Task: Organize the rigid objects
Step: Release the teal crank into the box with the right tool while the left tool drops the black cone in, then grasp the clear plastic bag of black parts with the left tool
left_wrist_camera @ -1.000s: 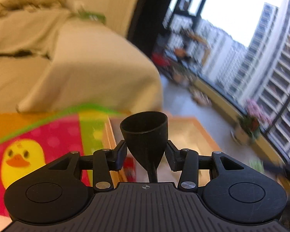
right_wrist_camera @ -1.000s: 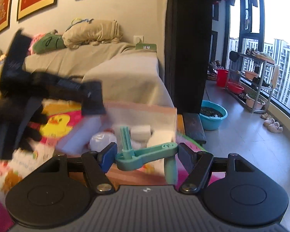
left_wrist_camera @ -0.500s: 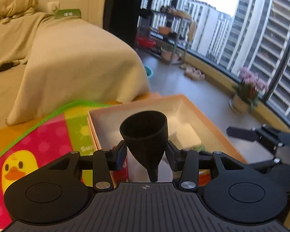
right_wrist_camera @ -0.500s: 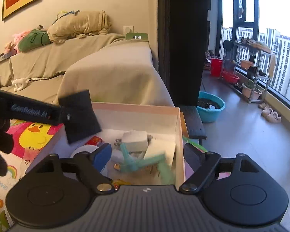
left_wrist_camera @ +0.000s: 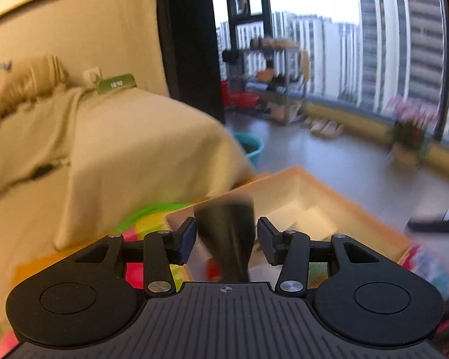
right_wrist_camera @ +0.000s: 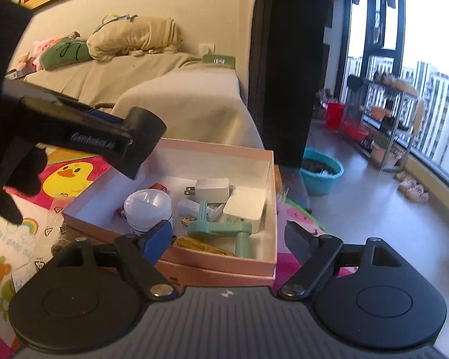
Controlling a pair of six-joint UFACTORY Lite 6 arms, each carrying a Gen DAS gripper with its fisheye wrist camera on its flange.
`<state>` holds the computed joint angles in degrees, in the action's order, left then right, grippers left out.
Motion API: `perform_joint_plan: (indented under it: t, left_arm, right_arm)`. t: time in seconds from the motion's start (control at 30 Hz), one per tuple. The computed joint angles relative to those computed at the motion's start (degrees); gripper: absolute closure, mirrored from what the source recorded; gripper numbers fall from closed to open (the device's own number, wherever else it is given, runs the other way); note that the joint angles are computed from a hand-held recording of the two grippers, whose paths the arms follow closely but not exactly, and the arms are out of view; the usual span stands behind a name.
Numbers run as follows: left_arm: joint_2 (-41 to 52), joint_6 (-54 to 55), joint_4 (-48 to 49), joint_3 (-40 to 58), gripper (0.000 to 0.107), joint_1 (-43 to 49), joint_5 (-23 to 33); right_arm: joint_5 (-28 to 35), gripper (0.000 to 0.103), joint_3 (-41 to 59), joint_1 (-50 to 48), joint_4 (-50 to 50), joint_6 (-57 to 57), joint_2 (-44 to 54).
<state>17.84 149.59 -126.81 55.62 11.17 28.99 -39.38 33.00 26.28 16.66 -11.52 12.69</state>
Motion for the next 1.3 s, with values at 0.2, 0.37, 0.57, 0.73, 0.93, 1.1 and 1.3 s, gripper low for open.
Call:
perform_joint_plan:
  t: [0.2, 0.37, 0.57, 0.73, 0.93, 1.1, 1.3]
  left_arm:
    - [-2.08, -16.91, 15.39, 0.54, 0.059, 3.4, 5.08]
    - [-4.42, -27.66, 22.79, -3.06, 0.06, 11.85, 8.68]
    - [-2.64, -39.39, 37.53, -6.51, 0.061, 28.87, 13.9]
    - [-0.01, -43.28, 45.87, -6.9, 0.061, 39.59, 14.83]
    - [4.75, -49.56, 48.89, -2.33, 0.061, 40.99, 16.84]
    - [7.35, -55.48, 43.43, 0.3, 0.061, 33.73, 18.48]
    - [12.4, -48.67, 29.32, 6.45, 0.068, 21.4, 6.91]
  right_arm:
    - [-0.88, 0.018, -5.07, 0.18, -6.95, 6.93, -3.95]
    - [-2.01, 0.018, -10.08, 0.87, -17.72, 13.7, -6.91]
    - [-1.15, 0.018, -8.89, 4.75, -24.88, 19.88, -1.92]
    - [1.2, 0.018, -2.6, 6.98, -34.84, 32.0, 5.01]
    - [4.31, 0.016, 2.97, 16.48, -33.28, 33.5, 8.55]
    - [5.61, 0.017, 1.5, 24.95, -25.45, 24.26, 6.62]
    - [5.18, 0.017, -5.07, 25.06, -6.74, 8.54, -0.94]
